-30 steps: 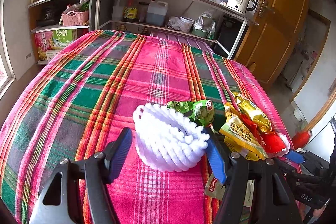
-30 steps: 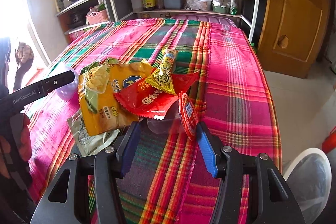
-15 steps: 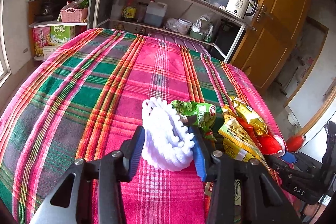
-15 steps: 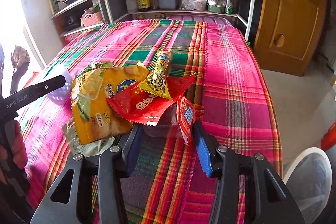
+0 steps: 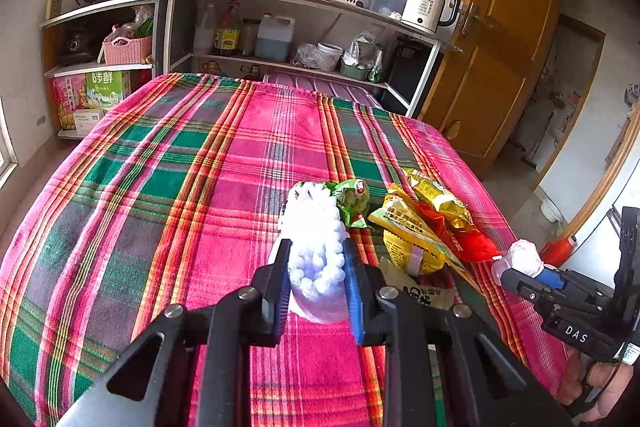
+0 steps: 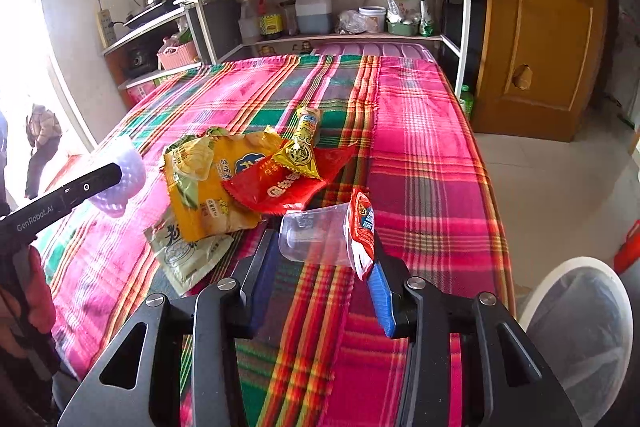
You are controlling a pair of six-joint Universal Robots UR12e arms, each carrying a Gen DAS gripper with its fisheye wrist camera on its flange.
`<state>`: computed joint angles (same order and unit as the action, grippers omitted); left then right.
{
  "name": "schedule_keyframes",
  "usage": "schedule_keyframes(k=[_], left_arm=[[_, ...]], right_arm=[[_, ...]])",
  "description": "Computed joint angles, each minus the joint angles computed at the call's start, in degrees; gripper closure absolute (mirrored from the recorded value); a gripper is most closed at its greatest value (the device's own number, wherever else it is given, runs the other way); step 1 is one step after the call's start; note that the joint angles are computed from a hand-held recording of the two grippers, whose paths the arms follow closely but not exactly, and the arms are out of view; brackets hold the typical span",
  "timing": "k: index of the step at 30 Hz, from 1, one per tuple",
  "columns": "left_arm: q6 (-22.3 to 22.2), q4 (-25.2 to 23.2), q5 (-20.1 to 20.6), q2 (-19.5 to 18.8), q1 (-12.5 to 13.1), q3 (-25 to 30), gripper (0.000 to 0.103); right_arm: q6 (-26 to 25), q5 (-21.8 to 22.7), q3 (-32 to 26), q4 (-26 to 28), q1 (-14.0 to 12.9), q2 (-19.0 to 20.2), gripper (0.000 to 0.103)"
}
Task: Collect trash
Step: 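Grasp the white foam net with the left gripper while the right grasps the clear cup, then carry the net and cup over the white bin and open both grippers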
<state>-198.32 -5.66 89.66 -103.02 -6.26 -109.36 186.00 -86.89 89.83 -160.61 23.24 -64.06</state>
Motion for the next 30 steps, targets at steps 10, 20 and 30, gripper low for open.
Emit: schedule_keyframes(k=[10, 20, 30], left_arm=[[1.75, 1.93, -1.11, 1.94, -2.25, -1.08, 0.078], [3.85, 2.37, -3.33, 2.31, -4.99, -0.52, 0.078], [6.68, 1.38, -5.91, 1.11, -8.04, 1.84, 0.078]], right_arm=[[2.31, -0.31, 5.9, -4.58, -0.61, -4.44, 0.06], [4.03, -1.85, 10.69, -7.97, -1.36, -8.46, 0.06], [6.41, -3.89, 15.43, -11.25, -2.91, -12.04, 0.06]])
